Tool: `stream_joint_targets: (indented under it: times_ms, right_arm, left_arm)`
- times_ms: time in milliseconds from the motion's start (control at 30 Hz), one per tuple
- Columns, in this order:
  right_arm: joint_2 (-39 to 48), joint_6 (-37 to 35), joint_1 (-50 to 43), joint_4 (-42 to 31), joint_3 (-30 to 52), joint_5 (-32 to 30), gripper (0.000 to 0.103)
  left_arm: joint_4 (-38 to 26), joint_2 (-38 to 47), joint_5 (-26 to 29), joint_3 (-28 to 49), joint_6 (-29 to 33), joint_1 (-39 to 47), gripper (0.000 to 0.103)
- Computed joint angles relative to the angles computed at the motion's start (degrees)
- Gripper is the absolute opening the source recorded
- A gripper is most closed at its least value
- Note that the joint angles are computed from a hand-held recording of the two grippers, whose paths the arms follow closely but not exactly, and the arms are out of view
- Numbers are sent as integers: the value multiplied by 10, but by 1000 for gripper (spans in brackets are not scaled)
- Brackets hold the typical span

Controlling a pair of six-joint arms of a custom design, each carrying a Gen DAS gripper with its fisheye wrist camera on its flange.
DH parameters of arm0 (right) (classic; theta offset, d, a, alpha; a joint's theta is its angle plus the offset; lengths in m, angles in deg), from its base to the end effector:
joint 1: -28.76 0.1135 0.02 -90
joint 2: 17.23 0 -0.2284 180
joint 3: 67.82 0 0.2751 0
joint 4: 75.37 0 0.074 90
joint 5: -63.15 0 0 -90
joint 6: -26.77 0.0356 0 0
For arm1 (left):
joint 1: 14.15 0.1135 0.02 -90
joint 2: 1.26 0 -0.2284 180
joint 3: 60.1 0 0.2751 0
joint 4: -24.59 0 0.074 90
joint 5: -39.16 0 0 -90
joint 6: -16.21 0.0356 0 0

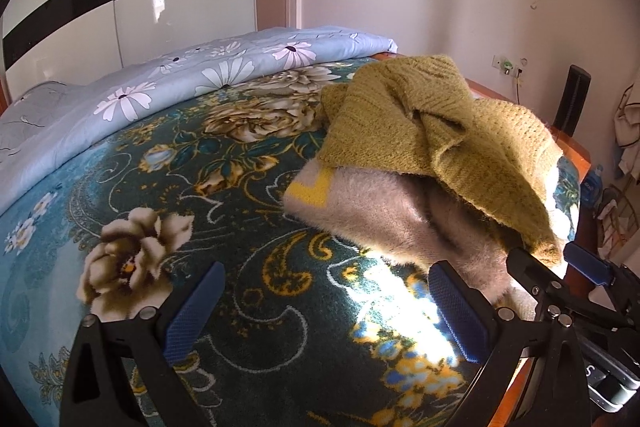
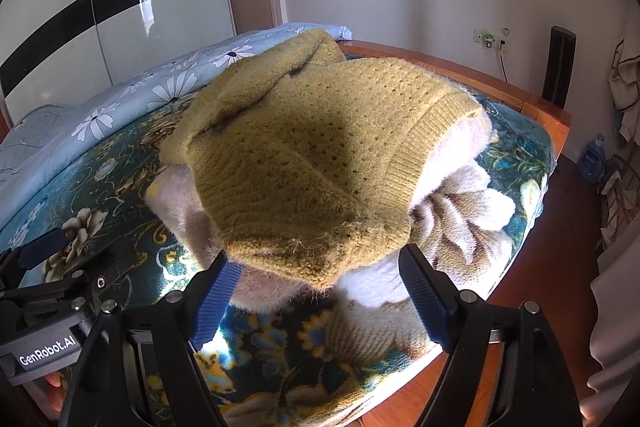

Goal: Fold clothes
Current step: 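Approach the mustard sweater on the pink blanket with both grippers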

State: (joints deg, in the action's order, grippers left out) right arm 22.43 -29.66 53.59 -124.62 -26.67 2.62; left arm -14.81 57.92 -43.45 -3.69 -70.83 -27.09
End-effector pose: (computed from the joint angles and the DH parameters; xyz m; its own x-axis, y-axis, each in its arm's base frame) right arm 0.1796 0.0638 0.1887 -0.5960 0.2547 -0.7615 0.3170 0.9460 0.0682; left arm 0.2512 -0.0624 0.2230 -0.6371 0.1989 -0.7446 0.3483 0.9361 -0.0480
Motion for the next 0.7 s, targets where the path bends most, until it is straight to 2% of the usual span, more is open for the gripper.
stream_joint_targets:
  times_ms: [367, 700]
  right_arm:
    - [-6, 15, 4, -13, 9, -3, 82]
    - [-20, 32, 2, -15, 8, -19, 82]
  left_arm:
    - [-29, -10, 43, 2, -20, 16, 103]
    - [-24, -25, 50, -3, -17, 17, 103]
